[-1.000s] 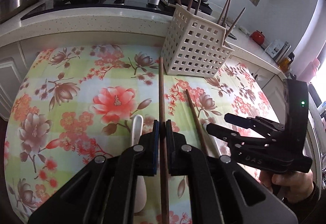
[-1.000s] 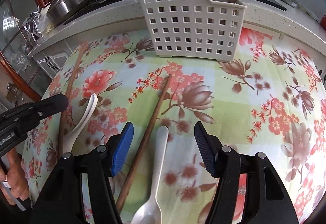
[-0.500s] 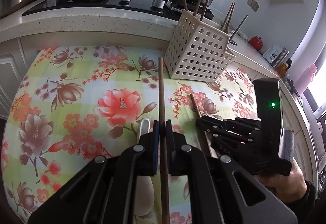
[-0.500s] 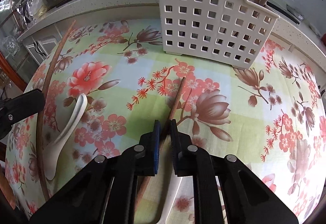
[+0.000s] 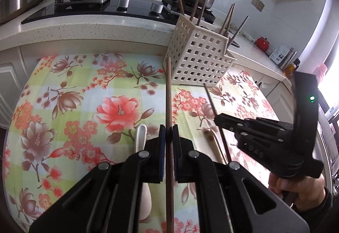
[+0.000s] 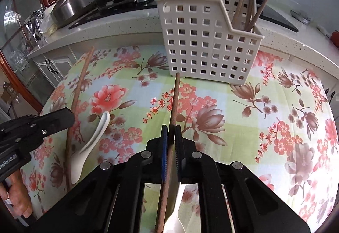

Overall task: Organize utensils
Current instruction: 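Lift the left tool's chopstick upright while the right tool grasps and lifts another, then lower both chopsticks into the white basket and open both tools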

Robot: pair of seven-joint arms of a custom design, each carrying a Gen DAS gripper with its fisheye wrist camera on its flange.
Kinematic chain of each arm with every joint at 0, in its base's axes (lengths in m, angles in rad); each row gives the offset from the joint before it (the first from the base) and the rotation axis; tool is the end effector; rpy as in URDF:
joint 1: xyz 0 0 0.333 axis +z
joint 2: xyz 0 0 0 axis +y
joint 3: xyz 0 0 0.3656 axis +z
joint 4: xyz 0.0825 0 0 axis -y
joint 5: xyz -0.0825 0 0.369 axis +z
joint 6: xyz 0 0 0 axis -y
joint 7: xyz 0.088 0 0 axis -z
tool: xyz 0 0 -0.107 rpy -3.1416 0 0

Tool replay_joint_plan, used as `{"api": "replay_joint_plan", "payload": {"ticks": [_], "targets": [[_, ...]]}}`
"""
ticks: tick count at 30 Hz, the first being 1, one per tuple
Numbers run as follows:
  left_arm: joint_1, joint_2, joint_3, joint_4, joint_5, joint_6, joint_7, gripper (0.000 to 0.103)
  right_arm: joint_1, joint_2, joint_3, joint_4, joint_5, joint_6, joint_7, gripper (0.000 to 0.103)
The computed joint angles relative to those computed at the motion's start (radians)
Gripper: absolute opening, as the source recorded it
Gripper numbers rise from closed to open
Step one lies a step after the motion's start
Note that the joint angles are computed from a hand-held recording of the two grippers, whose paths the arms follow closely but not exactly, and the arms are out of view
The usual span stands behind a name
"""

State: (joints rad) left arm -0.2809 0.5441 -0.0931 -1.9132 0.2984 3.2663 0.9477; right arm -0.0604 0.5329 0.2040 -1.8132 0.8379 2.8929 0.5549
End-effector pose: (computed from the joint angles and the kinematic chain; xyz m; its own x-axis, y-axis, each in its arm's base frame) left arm 0.6372 -0.2706 0.3591 -0.1445 -0.9427 0.3008 -0.7464 -0.0958 -0.6586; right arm 0.6957 0.0350 0.3488 0.3703 -0.9199 -0.1292 -0.7487 -0.2132 -0.6277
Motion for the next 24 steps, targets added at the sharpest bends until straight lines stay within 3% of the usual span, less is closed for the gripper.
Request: {"api": "replay_joint_plan", "payload": {"ticks": [4,9,18,24], "targets": [[-0.060,-0.025,0.056,-0.013,-0.001,0.009,-0.009,0.006,-0.072,-0.066,0.058,-0.054,0.120,0.003,-0.116,0.008],[-0.186,-0.058,0.177,-0.031,-0.007,0.018,-0.023,0.006,-0.105,-0.139,0.059,-0.099,0.283,-0.026,-0.262,0.008],[-0.415,-0.108,0.390,-0.066,-0.034,0.042,-0.022,0.006,-0.093,-0.274,-0.009,-0.196,0.497,-0.087,-0.458,0.007],[-0.515,-0.124,0.471,-0.092,-0.083,0.054,0.011,0.006,-0.067,-0.349,-0.084,-0.252,0.598,-0.143,-0.549,0.007]]}}
